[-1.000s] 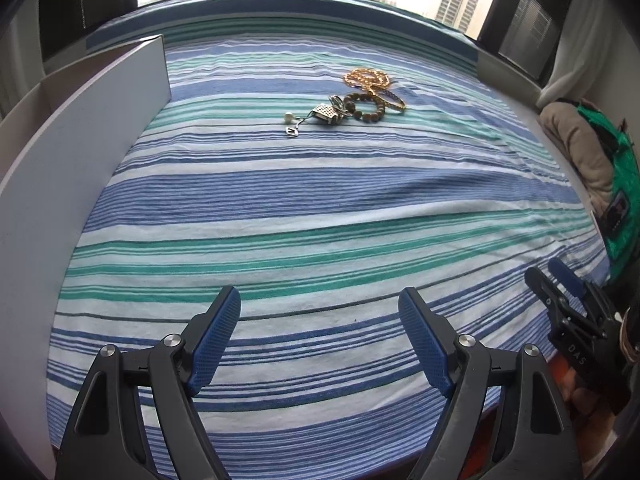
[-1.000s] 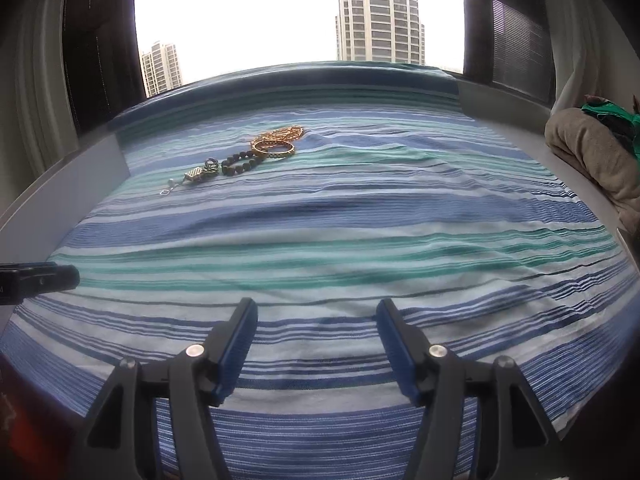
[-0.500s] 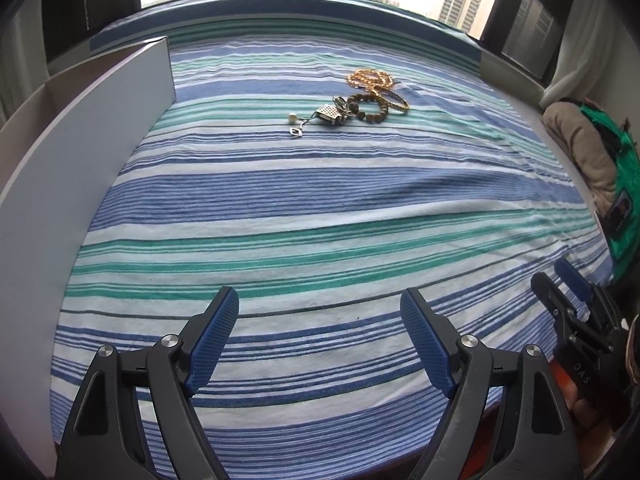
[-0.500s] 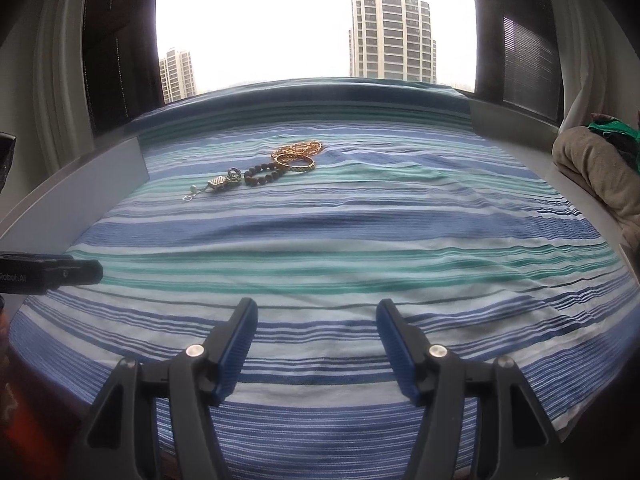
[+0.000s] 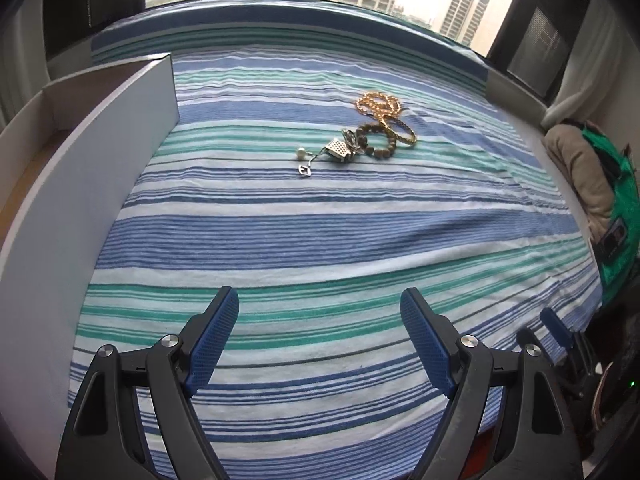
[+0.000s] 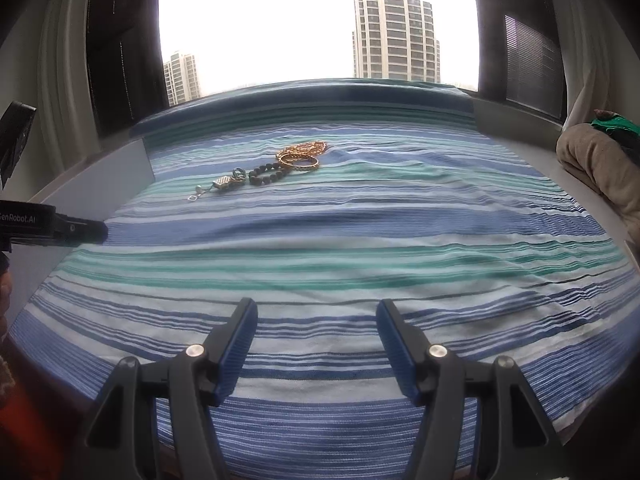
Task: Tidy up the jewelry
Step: 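Grasp the silver lattice pendant with its chain in the left gripper, then lift the silver pendant with the left gripper and hold it raised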
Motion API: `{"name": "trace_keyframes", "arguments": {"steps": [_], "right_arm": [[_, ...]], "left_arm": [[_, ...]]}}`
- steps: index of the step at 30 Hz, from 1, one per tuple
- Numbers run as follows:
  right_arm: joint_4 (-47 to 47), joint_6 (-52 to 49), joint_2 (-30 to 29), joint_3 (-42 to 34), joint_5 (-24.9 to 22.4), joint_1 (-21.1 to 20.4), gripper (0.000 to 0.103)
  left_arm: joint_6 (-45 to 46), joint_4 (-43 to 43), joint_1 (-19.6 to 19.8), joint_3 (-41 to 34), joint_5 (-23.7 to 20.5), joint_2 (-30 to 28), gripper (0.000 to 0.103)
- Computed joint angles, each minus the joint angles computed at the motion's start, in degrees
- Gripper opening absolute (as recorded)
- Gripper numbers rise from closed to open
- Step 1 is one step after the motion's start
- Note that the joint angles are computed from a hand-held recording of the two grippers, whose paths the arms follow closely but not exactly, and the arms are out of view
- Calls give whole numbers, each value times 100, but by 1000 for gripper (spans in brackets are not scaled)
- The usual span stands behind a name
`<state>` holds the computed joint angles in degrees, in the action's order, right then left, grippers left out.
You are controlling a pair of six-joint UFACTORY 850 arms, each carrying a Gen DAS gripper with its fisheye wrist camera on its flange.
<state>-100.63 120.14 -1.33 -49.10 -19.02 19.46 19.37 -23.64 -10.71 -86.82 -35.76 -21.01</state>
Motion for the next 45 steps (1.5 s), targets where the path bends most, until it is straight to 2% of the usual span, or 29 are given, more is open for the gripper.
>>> {"name": "trace_keyframes", "arguments": {"steps": [3, 6, 11, 15, 18, 20, 21, 24, 25, 26, 27, 29, 33, 38, 45], "right_arm": [[-110, 119, 10, 17, 37, -22, 63], [-170, 187, 13, 22, 70, -43, 63], [-115, 170, 5, 34, 157, -83, 63], [-19, 76, 46, 55, 135, -70, 63], [122, -59, 41, 38, 139, -64, 63], [196, -127, 51, 43, 138, -69, 63], [211, -135, 51, 46, 133, -69, 63], [222, -100, 61, 60, 130, -90, 63], [226, -87, 56, 59, 139, -101, 63], [219, -71, 49, 55, 155, -121, 63], [217, -65, 36, 46, 171, -132, 63], [233, -83, 3, 21, 210, -141, 63], [228, -121, 18, 22, 201, -108, 63], [237, -123, 40, 38, 152, -106, 63], [276, -189, 27, 28, 181, -83, 63]], "left_arm": [[160, -148, 17, -782, -425, -463, 86], [230, 41, -87, -1604, -566, -1024, 87], [504, 574, -377, -3391, -1272, -2369, 87], [266, 1013, -531, -4894, -1743, -3457, 87], [38, 1187, -557, -5704, -1901, -4033, 87], [-58, 1206, -535, -6424, -2241, -4488, 84], [-63, 1201, -522, -6508, -2275, -4558, 82], [148, 1254, -526, -5798, -1802, -4189, 79], [244, 1186, -515, -5670, -1721, -4112, 74], [333, 1098, -504, -5532, -1635, -4032, 64], [400, 1046, -500, -5423, -1557, -3966, 58], [518, 935, -490, -5327, -1522, -3896, 35], [492, 848, -477, -5240, -1518, -3834, 32], [536, 576, -420, -4272, -1058, -3214, 32], [858, 59, -272, -2995, -712, -2287, 32]]}}
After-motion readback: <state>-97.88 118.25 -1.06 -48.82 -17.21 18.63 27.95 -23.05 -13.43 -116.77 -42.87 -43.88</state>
